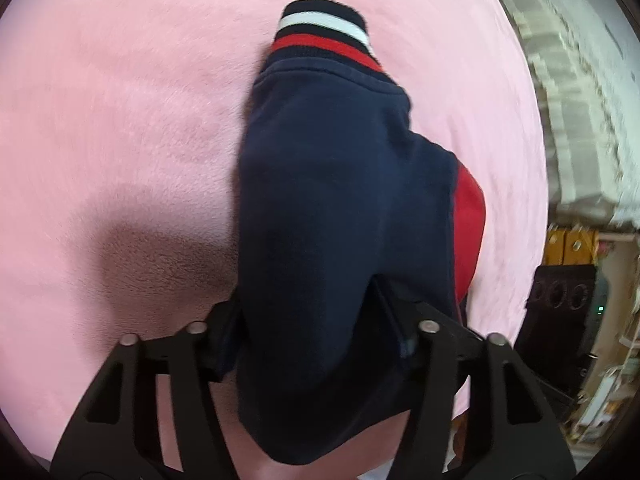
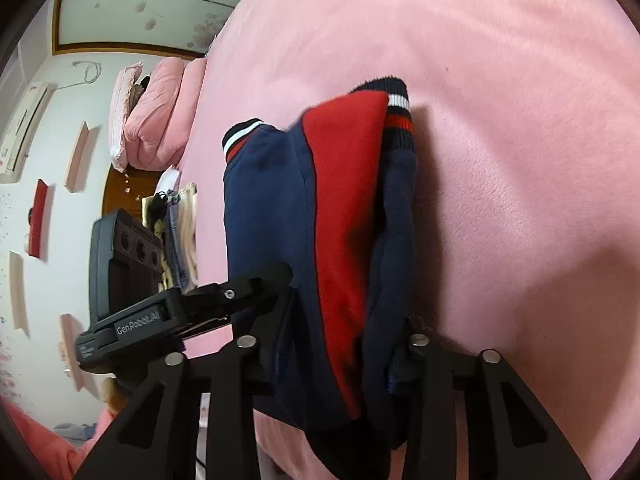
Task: Fold large clothes
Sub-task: 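Grasp the folded navy bundle with the left tool while the right tool grasps it, then carry the bundle with both tools onto the stack of folded clothes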
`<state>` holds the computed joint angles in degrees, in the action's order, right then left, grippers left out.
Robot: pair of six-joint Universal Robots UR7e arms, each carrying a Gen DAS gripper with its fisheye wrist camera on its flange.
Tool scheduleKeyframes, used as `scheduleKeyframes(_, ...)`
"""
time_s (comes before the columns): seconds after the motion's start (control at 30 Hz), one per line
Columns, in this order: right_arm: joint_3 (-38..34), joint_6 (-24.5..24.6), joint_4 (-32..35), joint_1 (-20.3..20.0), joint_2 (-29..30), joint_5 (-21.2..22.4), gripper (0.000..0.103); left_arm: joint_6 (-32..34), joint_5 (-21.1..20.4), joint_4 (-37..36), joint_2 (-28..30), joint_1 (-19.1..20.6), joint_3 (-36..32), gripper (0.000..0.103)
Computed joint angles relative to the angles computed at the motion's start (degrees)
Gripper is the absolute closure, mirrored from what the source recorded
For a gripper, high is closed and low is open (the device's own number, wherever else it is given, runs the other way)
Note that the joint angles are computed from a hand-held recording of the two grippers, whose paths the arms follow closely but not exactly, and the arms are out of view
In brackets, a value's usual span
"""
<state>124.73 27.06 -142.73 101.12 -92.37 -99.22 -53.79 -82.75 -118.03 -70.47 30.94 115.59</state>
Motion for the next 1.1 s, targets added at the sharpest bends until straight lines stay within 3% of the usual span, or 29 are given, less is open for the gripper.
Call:
scheduleKeyframes(0.07, 0.0, 1.6, -0.5, 2.0, 0.4, -2.6, 0.070, 1.6, 0.8, 3.4, 0.5, -0.8, -2.2, 0.067)
scheduleKeyframes(0.13, -0.6, 4.5, -0.6, 5.1, 1.6, -6.8, 0.071, 3.7, 1.4, 7.2, 1.2, -1.4, -4.8, 0.071)
scheduleKeyframes(0.27, -2.8, 11.0, 0.3, 11.5, 4.9, -12.9, 0.073, 9.5, 3.2, 14.6, -0.2, -1.9, -9.0, 0.073)
scheduleKeyframes(0.37, -5.1, 16.7, -0.6, 17.1, 9.3, -17.6, 0.073, 13.3, 2.3, 18.5, -3.9, -0.4, -10.8, 0.073)
scheduleKeyframes(0.47, -7.4, 22.8, -5.3, 22.0, 15.4, -20.2, 0.073, 16.2, 2.6, 25.3, -9.1, 1.6, -13.3, 0.074)
scheduleKeyframes(0.57, -11.6, 25.1, -10.5, 25.6, 24.0, -21.3, 0.073, 18.0, 5.7, 35.2, -11.7, 4.2, -19.6, 0.074)
scheduleKeyframes(0.7, -20.6, 24.0, -17.9, 28.0, 37.1, -18.5, 0.074, 16.6, 13.0, 48.6, -13.5, 8.8, -30.8, 0.074)
scheduleKeyframes(0.83, -31.6, 20.2, -23.2, 28.0, 48.8, -10.9, 0.074, 14.6, 19.5, 55.8, -15.2, 12.5, -41.1, 0.074)
scheduleKeyframes(1.1, -66.8, 10.3, -13.9, 30.0, 71.7, -3.2, 0.074, 17.0, 33.0, 67.3, -10.2, 16.6, -66.7, 0.074)
